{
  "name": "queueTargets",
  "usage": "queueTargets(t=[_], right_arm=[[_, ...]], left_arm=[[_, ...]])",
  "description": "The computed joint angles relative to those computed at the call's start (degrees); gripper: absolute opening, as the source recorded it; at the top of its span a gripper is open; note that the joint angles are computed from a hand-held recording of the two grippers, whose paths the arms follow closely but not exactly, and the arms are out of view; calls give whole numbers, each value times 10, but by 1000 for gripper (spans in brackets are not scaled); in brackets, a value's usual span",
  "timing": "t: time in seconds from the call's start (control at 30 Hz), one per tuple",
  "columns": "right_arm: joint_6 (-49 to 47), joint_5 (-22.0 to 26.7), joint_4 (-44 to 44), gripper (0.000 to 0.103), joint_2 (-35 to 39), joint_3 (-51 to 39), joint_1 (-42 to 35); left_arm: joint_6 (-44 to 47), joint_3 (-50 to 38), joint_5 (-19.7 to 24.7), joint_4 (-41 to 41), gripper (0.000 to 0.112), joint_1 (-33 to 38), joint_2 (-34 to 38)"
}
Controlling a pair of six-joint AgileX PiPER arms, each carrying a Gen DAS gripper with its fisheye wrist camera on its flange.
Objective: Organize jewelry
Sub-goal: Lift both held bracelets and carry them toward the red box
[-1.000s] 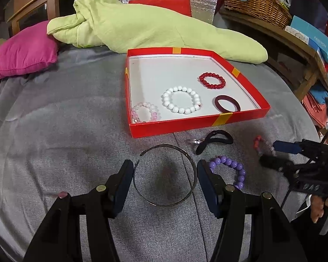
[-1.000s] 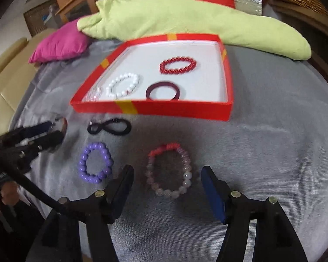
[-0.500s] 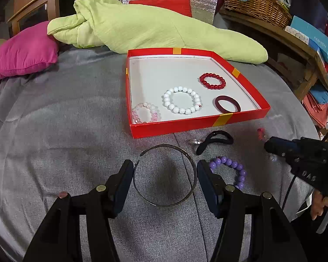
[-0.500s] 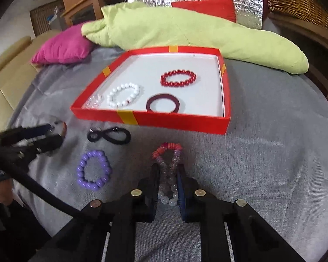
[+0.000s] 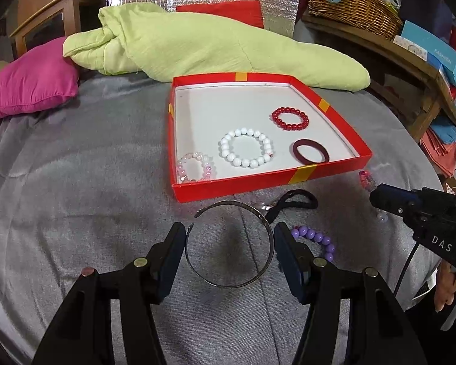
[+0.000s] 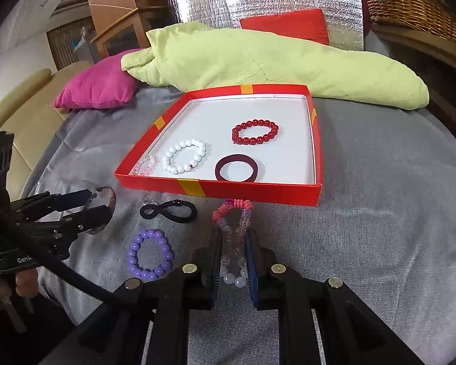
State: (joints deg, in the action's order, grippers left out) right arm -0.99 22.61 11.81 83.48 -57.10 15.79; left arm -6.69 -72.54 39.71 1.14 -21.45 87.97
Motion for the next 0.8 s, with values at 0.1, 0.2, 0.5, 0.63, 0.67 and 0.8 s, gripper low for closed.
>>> queueTargets(t=[0.1, 0.2, 0.5, 0.63, 0.67, 0.8], right_arm=[[7, -2, -6, 16, -1, 1, 0], [19, -3, -16, 16, -1, 0, 2], [60, -7, -51, 16, -4, -4, 23], [89, -7, -76, 16, 1, -10, 36], [99, -8, -86, 16, 1, -10, 39], [113, -12, -94, 16, 2, -12, 44]], left_arm=[[-17, -6, 0, 20, 62, -11, 1], [-22, -11, 0, 26, 62, -16, 2], [-33, -21, 1, 36, 62, -27, 4], [-33, -25, 0, 34, 62, -28, 3], [-32, -26, 0, 33, 62, -29, 3], [-32, -28, 0, 30, 62, -28, 2]])
